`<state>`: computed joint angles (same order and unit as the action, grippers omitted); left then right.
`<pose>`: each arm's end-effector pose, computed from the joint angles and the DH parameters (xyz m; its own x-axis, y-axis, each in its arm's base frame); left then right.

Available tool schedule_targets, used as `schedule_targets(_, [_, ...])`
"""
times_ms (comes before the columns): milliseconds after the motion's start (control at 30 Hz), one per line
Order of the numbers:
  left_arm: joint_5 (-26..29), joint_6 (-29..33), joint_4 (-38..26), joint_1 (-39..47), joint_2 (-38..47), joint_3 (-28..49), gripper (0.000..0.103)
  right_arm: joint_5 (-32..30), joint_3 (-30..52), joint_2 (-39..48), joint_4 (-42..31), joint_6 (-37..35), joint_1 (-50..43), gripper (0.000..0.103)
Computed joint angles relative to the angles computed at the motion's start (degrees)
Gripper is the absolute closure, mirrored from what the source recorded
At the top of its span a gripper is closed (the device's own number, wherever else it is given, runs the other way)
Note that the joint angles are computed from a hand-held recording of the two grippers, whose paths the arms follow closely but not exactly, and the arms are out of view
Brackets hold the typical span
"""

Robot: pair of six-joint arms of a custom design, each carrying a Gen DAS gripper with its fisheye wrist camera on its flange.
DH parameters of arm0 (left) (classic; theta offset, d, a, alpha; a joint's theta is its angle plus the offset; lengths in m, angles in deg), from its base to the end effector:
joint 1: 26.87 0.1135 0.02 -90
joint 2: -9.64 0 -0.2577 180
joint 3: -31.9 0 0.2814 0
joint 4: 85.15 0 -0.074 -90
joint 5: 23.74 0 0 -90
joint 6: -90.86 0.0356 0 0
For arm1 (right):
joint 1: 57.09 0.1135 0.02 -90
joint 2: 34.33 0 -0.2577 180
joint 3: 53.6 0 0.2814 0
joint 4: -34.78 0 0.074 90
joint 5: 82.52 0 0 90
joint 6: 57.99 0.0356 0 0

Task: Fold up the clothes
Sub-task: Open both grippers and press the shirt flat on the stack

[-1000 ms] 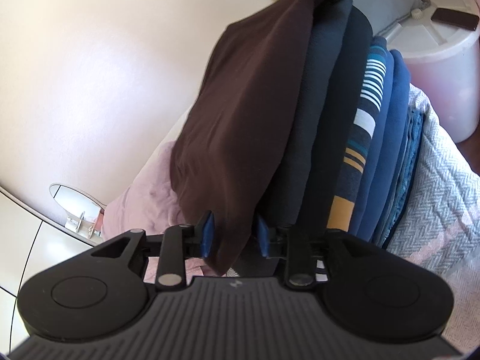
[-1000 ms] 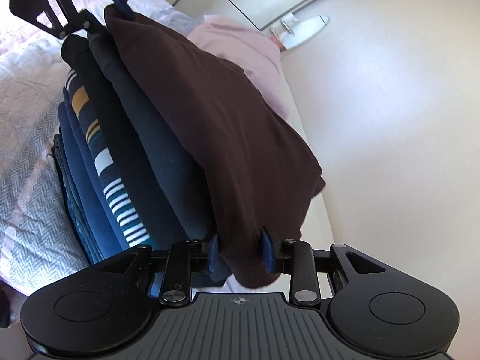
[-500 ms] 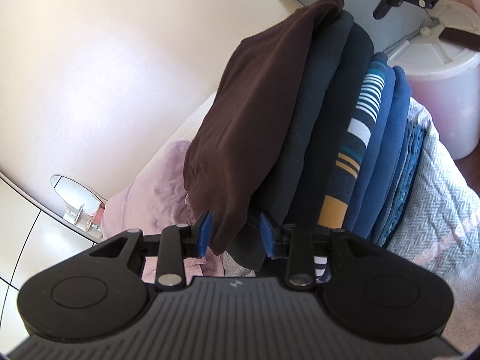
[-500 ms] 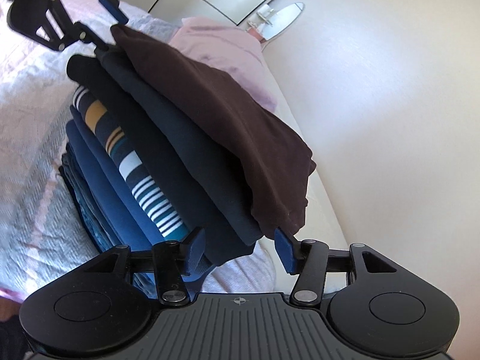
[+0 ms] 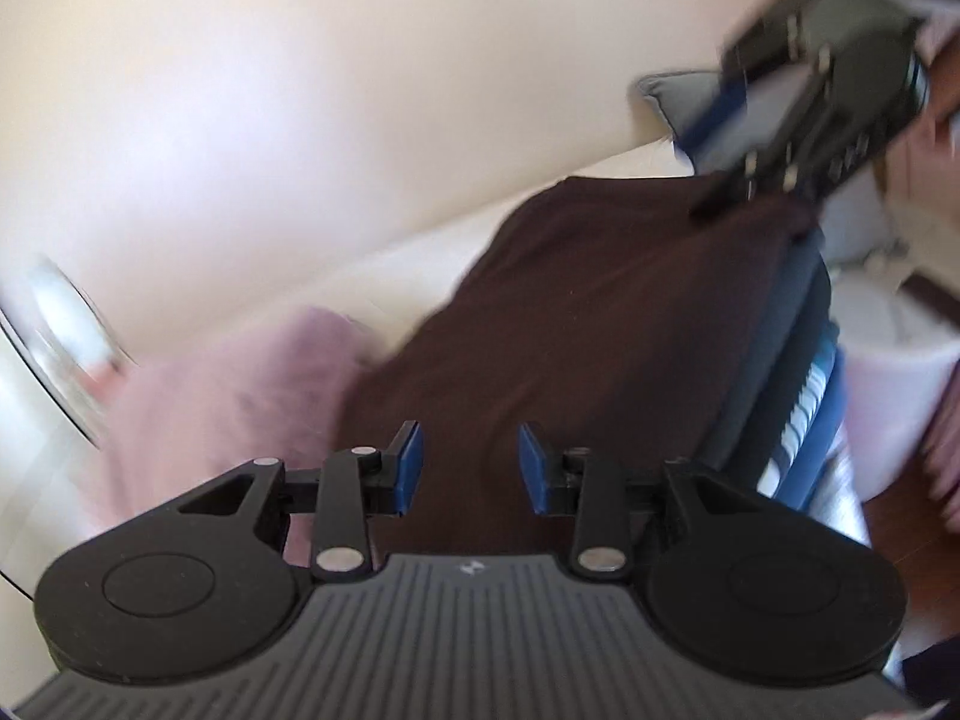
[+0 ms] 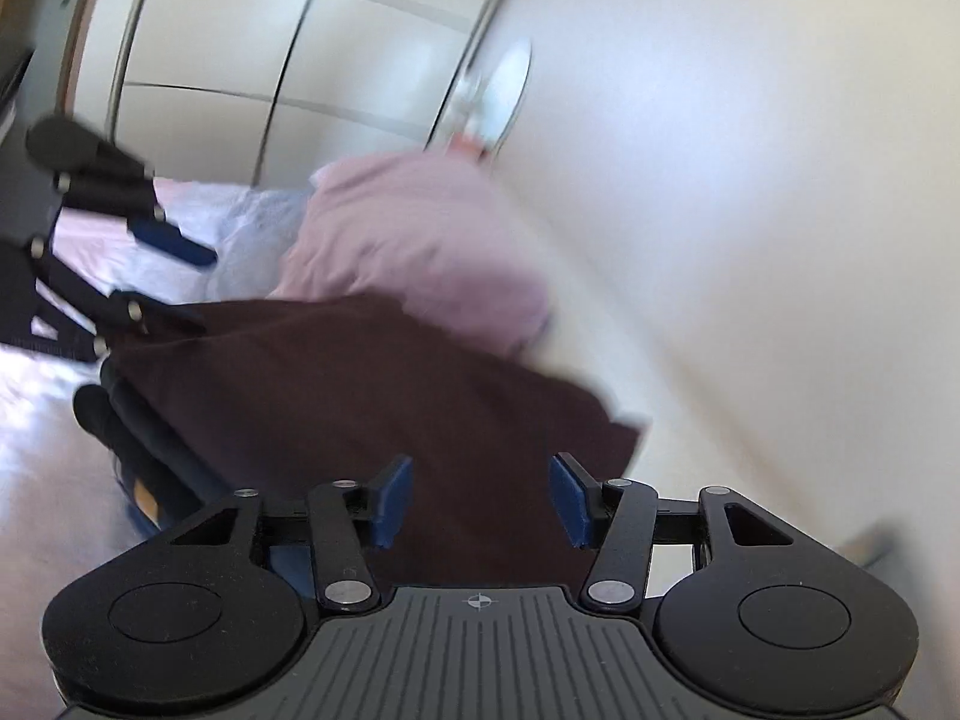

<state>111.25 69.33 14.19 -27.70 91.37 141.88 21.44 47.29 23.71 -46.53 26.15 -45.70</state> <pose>0.2909 -0.0294 0.4231 0.1199 0.6562 -0.7450 0.8990 0.2465 0.3619 0.1731 0.0261 0.4560 -0.6059 -0.2231 -0.7636 -0.0687 0.9710 -0.2292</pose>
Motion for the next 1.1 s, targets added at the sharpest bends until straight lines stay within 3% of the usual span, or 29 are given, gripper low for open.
schedule_targets(67, [-0.91, 1.32, -6.07, -0.22, 3.45, 3.9, 0.077, -11.7, -0.2, 2.48, -1.62, -0.93, -9.96, 0.051])
schedule_targets(133, [0.16, 2.96, -10.83, 1.14, 4.6, 4.82, 0.078, -17.31, -3.82, -0.09, -1.68, -1.84, -14.3, 0.051])
schedule_targets(300, [3.01, 12.25, -17.07, 6.05, -0.19, -2.01, 0.077, -18.13, -14.57, -12.69, -3.32, 1.79, -13.4, 0.051])
schedule_targets(333, [2.95, 11.56, -15.58, 5.25, -1.65, -4.91, 0.076, -18.19, -15.4, -13.71, -3.4, 2.17, -13.43, 0.051])
schedule_targets(467, [2.33, 8.39, -12.93, 3.23, -1.54, -4.71, 0.075, -18.52, -18.56, -17.74, -3.89, 3.61, -13.64, 0.051])
schedule_targets(567, [-0.89, 1.49, -5.25, -1.33, -4.4, -7.95, 0.076, -17.79, -16.08, -15.86, -3.68, 3.33, -13.81, 0.051])
schedule_targets(933, [0.76, -1.46, -3.2, 0.61, -4.96, -5.98, 0.068, -2.27, -10.71, -13.37, -4.14, 7.87, 0.57, 0.05])
schedule_targets(1100, [1.47, -3.08, -2.84, 0.96, -4.5, -4.35, 0.066, 1.43, -11.42, -14.15, -3.9, 9.28, 4.46, 0.049])
